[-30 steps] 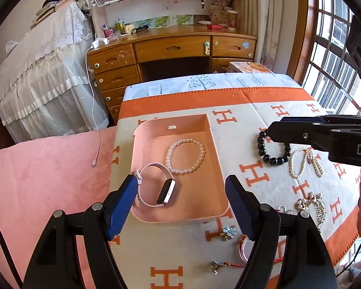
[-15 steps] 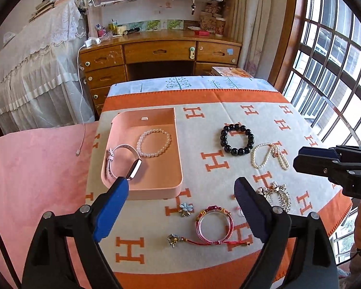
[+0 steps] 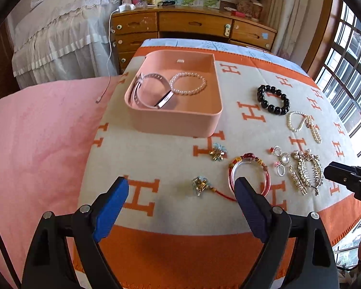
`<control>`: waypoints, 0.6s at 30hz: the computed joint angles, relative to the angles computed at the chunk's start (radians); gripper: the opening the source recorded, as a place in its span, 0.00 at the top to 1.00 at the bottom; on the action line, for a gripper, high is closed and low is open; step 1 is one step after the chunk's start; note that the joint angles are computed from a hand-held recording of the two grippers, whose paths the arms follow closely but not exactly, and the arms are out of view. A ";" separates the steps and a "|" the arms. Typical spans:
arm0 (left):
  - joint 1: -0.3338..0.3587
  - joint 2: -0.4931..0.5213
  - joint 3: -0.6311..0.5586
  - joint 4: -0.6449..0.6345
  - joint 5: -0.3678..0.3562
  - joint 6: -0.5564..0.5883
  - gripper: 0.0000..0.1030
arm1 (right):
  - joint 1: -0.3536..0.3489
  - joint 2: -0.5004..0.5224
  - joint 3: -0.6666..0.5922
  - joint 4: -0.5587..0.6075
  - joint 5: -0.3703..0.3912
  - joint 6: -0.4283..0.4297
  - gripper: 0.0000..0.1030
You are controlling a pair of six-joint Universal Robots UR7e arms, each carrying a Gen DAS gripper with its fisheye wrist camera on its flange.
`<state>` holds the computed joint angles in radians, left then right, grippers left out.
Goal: Organize jewelry
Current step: 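Grasp the small gold brooch with the left tool while the right tool grasps the gold leaf hair comb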
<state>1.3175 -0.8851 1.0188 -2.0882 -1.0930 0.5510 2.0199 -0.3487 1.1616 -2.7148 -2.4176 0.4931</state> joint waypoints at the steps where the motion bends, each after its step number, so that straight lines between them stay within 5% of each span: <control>1: 0.005 0.004 -0.003 0.011 0.004 -0.011 0.15 | -0.004 0.000 0.007 0.008 0.001 0.012 0.69; 11: 0.021 0.066 -0.089 0.135 -0.004 -0.175 0.36 | -0.022 -0.018 0.064 -0.054 0.010 0.011 0.69; 16: 0.013 0.080 -0.090 0.139 0.013 -0.210 0.63 | -0.028 -0.024 0.076 -0.094 0.028 -0.013 0.69; 18: 0.008 0.071 -0.066 0.122 0.020 -0.193 0.81 | -0.031 -0.026 0.079 -0.097 0.031 -0.019 0.69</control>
